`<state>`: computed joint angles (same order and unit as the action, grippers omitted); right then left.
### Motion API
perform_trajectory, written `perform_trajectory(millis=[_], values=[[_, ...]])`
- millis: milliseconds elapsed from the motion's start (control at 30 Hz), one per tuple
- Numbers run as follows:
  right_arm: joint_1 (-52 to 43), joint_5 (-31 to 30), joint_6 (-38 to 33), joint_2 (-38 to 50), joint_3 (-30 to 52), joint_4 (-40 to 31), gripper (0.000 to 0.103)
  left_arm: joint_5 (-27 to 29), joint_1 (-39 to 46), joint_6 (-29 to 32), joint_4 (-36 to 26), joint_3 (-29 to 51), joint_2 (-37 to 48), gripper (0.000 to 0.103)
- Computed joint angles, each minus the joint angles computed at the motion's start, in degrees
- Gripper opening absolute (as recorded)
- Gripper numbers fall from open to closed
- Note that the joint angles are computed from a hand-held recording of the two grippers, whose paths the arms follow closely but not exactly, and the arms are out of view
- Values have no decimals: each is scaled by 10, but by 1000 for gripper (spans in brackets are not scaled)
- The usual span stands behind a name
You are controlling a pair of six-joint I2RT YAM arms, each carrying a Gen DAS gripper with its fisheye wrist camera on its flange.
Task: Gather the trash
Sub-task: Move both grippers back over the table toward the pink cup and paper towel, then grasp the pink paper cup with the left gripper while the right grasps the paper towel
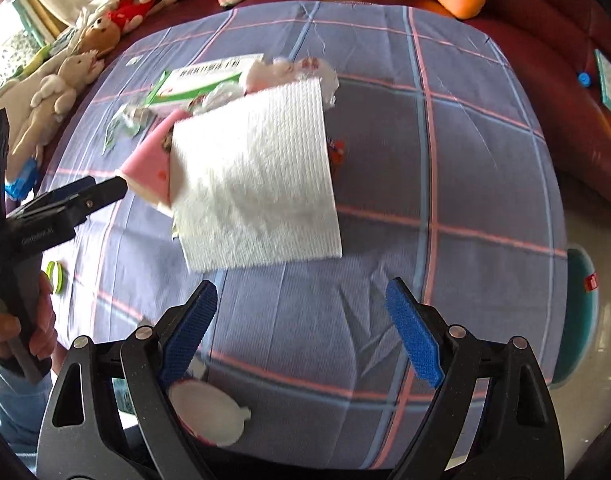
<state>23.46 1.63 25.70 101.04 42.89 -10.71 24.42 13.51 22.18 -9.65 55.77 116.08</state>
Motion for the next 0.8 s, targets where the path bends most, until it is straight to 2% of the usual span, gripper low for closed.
perform_trajectory(millis=[133, 267, 367, 467, 600, 733, 767, 800], values=[[-12, -8, 3, 31, 32, 10, 82, -23, -34, -1, -10, 50, 41, 93], [-8, -11, 9, 64, 60, 15, 82, -23, -46, 13, -35, 104, 96, 93], [3, 1, 7, 86, 91, 11, 82, -37, -41, 24, -16, 104, 111, 91], [14, 19, -4, 110, 121, 10, 84, -34, -24, 33, -38, 122, 130, 89], [24, 42, -19, 165, 170, 0, 87, -36, -18, 26, -36, 134, 141, 89], [20, 37, -16, 186, 166, 29, 87, -37, -26, 17, -24, 135, 142, 89], [19, 38, -14, 185, 160, 37, 85, -39, -28, 15, -18, 130, 140, 87], [19, 36, -16, 181, 152, 45, 72, -41, -29, 14, -5, 121, 135, 81]])
